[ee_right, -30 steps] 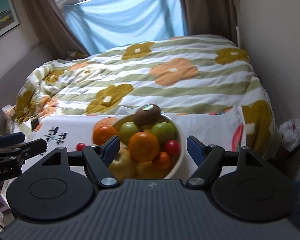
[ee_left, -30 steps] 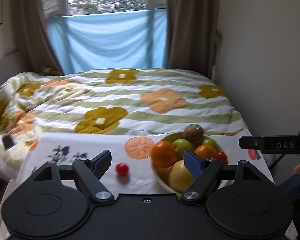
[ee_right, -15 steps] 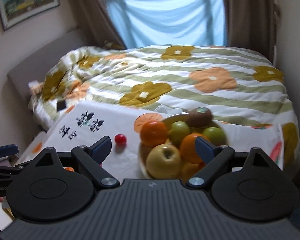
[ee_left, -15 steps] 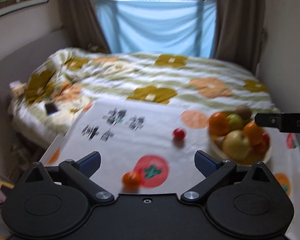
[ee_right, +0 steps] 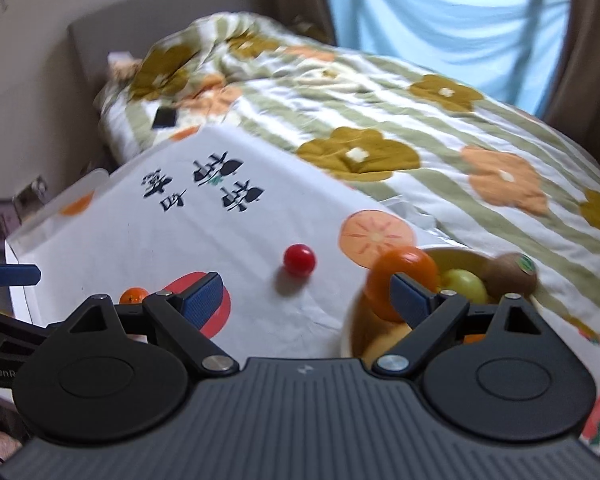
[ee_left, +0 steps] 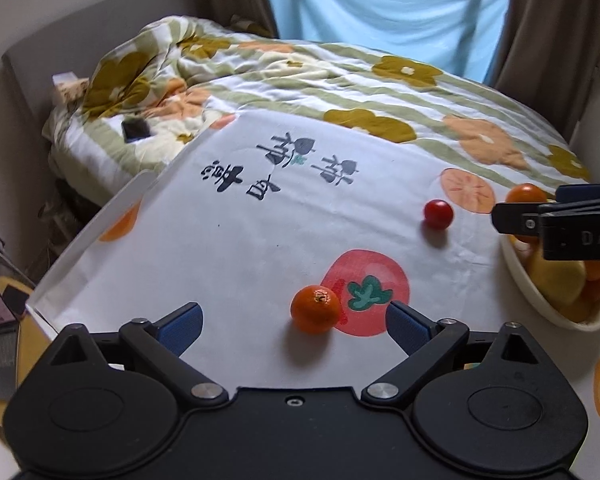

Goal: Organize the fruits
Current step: 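Grasp the small tangerine with the left tool while the right tool grasps the cherry tomato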

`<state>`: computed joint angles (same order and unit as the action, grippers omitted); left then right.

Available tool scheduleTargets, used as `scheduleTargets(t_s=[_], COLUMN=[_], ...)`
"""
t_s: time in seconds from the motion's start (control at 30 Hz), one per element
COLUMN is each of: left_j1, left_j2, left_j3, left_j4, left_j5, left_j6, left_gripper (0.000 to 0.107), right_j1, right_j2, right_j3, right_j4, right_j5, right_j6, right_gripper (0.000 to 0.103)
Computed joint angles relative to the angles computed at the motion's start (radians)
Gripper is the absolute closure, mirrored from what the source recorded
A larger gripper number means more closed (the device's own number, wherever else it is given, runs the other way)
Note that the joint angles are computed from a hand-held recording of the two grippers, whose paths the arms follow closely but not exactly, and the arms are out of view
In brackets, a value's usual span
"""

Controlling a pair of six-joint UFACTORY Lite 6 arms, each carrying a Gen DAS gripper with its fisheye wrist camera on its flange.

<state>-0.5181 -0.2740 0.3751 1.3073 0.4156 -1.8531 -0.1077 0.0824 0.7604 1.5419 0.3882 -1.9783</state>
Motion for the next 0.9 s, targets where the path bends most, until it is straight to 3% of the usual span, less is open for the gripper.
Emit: scheduleTargets(t_s=[0.27,0.37,0.57,0.63,0.67,0.9], left_j1=[0.097,0.116,0.140,0.142,0.145,0.141], left_j2=[0.254,0.313,0.378,0.374,0.368,0.381], left_j3=[0.096,0.123,0.146,0.142,0.139,0.151], left_j4=[0.312,0.375,0.461,0.509,0.541,0.557], left_j5=[-0.110,-0.134,-0.160,-0.163,-0.169,-0.163], left_j6=[-0.286,-0.337,-0.413,-0.450,-0.477,-0.480], left_gripper=[0.026,0.038,0.051,0.057,0.066,0.066], right_j1=[0.113,0.136,0.157,0.157,0.163,0.174], right_j2=[0.290,0.364,0.464,0.484,0.484,0.525], right_j3=[0.240,0.300,0.391,0.407,0.403,0.446], right_j4=[-0.105,-0.122,-0.200,-0.221,-0.190,-0.168], right_j5=[-0.065,-0.084,-0.104,-0.106,-0.120,-0.143], right_j6=[0.065,0.071,0.148,0.164,0.129,0.100], right_gripper=[0.001,0.001,0.006,0.010,0.010,0.019])
